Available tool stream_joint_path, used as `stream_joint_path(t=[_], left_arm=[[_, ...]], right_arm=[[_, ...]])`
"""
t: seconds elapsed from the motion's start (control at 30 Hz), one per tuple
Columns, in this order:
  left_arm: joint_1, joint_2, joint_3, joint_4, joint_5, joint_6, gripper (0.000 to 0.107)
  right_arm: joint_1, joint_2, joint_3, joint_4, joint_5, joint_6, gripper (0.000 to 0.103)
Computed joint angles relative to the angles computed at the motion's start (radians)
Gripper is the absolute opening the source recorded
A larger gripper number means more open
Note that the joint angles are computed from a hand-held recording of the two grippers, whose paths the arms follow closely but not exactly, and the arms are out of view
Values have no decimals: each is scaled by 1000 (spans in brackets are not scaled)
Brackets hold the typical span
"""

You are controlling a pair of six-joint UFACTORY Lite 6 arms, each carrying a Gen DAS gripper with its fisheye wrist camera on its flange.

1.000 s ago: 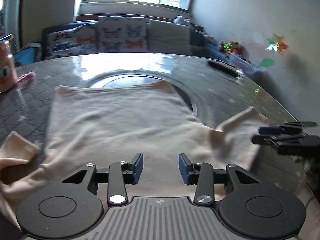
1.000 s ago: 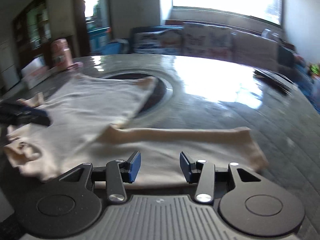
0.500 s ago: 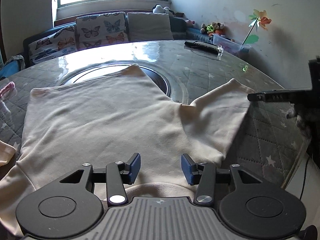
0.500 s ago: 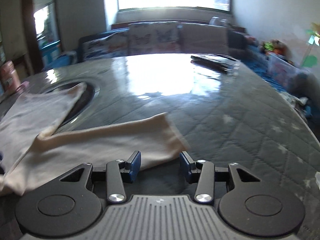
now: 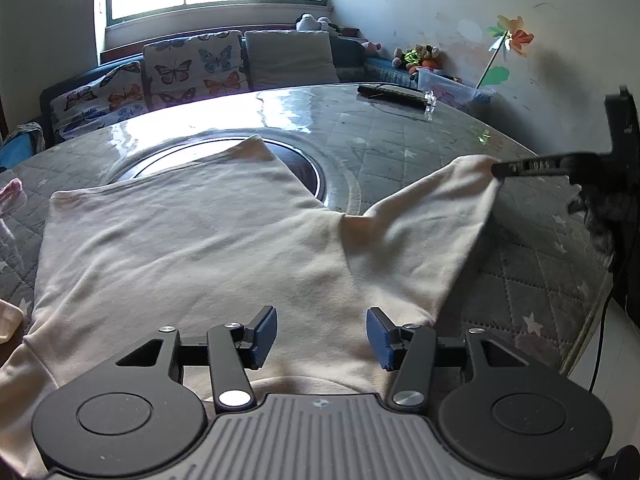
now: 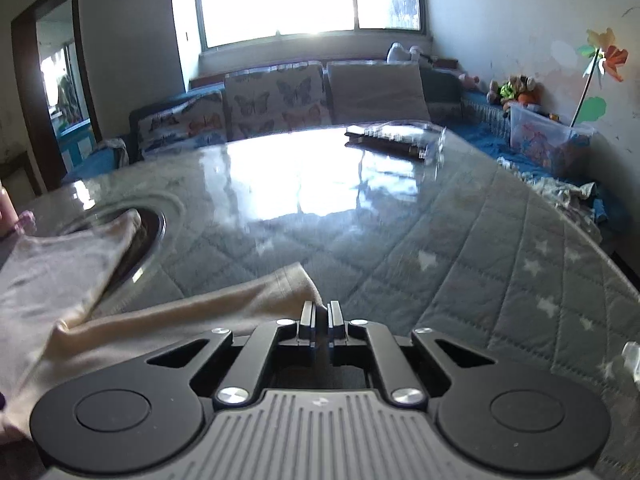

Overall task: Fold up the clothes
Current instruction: 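Grasp a sleeve with the right gripper and fold it across the shirt body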

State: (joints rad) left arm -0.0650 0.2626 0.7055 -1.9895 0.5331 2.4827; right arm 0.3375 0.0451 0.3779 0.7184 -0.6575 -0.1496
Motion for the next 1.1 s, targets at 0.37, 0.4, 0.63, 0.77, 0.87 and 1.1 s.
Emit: stream_joint_path(t=[0.37, 0.4, 0.63, 0.77, 0.87, 1.1], left_arm=[[-11, 12, -17, -88, 8, 114, 55], [-1, 8, -21, -86, 18, 113, 55], [146, -34, -55, -1, 102, 74, 58], [247, -54, -70, 55, 143, 48, 58], [318, -53, -77, 86, 175, 42, 59], [446, -38, -79, 143, 223, 16, 59]], right_arm=[[78, -154, 22, 181, 69, -204, 4], [99, -189, 31, 226, 79, -261, 4], [311, -208, 234, 499, 94, -628, 4], [415, -83, 435, 599, 112, -778, 4], [481, 47, 611, 668, 136, -893, 4], [578, 378, 1035, 869, 218, -1180, 4]])
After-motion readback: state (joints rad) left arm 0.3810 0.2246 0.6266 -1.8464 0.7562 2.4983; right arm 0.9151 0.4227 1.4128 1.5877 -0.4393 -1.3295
